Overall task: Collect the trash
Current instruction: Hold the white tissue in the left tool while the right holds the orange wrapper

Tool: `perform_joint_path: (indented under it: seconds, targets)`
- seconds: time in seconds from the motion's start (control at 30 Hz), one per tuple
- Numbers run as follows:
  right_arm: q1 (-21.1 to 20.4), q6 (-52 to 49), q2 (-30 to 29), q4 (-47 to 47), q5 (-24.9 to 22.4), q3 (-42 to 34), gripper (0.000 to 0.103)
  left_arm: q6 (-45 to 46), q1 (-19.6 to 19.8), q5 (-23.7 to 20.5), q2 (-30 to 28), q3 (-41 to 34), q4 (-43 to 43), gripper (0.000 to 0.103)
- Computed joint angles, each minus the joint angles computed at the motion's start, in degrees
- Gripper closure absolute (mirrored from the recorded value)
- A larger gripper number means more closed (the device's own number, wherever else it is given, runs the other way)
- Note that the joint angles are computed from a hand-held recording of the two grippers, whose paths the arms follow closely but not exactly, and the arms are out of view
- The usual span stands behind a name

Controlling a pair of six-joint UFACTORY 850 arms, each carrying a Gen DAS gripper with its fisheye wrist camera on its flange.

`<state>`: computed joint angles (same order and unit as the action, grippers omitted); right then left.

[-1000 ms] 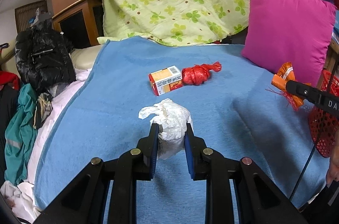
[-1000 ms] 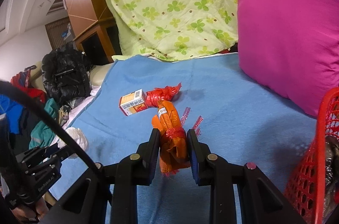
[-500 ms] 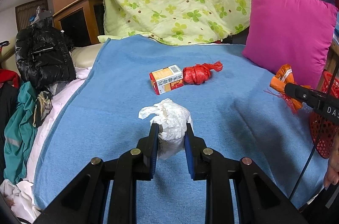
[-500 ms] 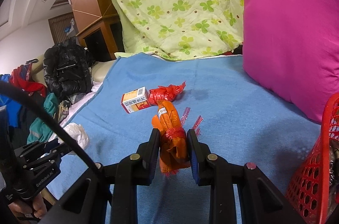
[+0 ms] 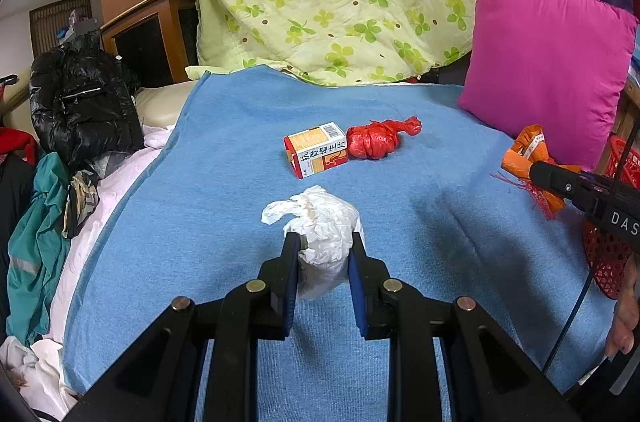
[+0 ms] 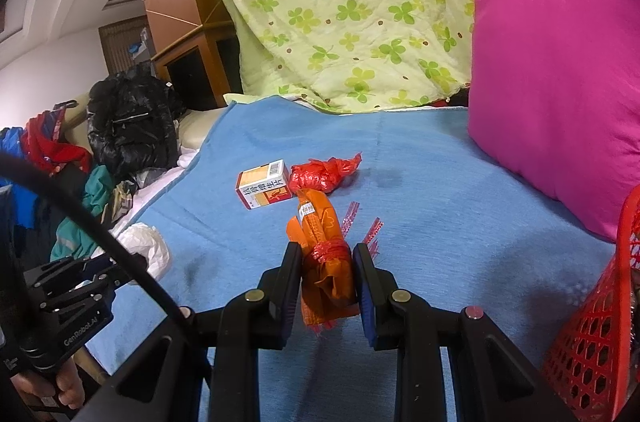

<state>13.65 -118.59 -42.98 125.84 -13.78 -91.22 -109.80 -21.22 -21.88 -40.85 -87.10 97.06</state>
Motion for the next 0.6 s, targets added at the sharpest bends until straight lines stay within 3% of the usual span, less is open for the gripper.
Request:
perform_joint_path:
  seconds: [0.3,0.6]
  targets:
    - [-0.34,0.5,0.64,0.03,-1.89,0.94,0.075,0.07,0.07,1.25,0.4,0.32,-0.99,0.079]
    - [-0.95,-4.07,4.55,5.08,-4.86,6.7,0.075,2.03,-0.75,2.83,3.53,3.45,-4.51,0.079]
